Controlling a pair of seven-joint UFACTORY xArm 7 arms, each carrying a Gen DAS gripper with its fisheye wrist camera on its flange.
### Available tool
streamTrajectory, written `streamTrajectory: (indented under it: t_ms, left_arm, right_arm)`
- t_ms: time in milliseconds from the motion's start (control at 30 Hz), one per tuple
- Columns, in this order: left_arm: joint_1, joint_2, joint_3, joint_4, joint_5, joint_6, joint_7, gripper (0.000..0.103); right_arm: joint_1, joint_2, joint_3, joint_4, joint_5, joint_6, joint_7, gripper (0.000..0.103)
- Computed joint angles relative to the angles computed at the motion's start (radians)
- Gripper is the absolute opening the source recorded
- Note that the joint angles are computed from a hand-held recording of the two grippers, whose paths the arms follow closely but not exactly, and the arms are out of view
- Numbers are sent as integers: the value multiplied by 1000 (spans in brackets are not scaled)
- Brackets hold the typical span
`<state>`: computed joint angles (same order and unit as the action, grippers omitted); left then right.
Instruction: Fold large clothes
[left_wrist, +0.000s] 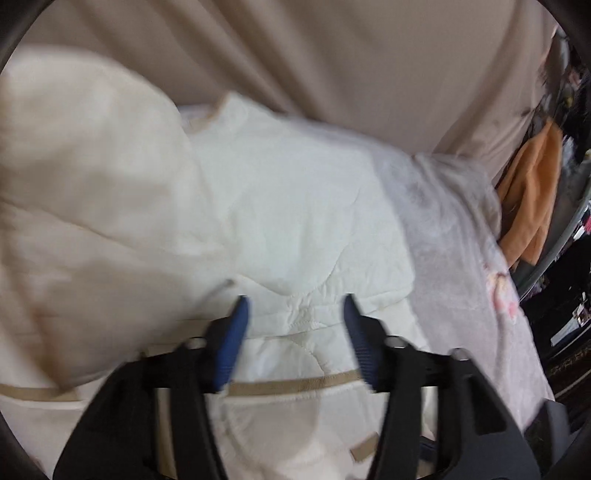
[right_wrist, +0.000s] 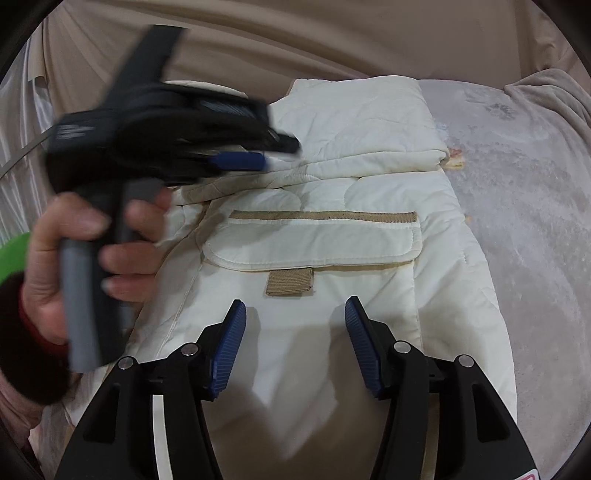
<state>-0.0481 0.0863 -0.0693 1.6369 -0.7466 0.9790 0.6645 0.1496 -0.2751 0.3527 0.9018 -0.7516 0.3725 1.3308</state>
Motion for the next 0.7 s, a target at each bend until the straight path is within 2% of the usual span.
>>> streamTrajectory:
  t_ms: [67, 167, 233, 367, 433, 500, 567, 700]
  left_arm:
    - [38, -52, 27, -30, -78, 1, 99, 78]
    - [74, -79, 76, -37, -100, -19, 165, 83]
    - [97, -45, 95, 13, -70, -32, 139, 83]
    - [180, 111, 121, 182, 36, -13, 2, 83]
    - [208, 186, 122, 249, 79, -16, -92, 82]
    - [244, 241, 114, 307, 87, 4, -147, 81]
    - [285, 283, 95, 352, 73, 31, -184, 81]
    - [311, 344, 66, 406, 133, 22, -233, 79]
  right_arm:
    - [-6, -12, 8, 0, -10, 15, 18, 54]
    - [-8, -51, 3, 1, 0, 34, 29, 56]
    - [-2, -71, -26, 16, 48, 22, -23, 56]
    - [-60, -37, -29, 152, 49, 117, -116, 62]
    - [-80, 15, -49, 223, 48, 138, -123, 62]
    - [-73, 79, -77, 290, 76, 119, -120, 64]
    - [-45, 137, -87, 347, 67, 85, -147, 64]
    - [67, 328, -48, 552, -66, 182, -290, 67]
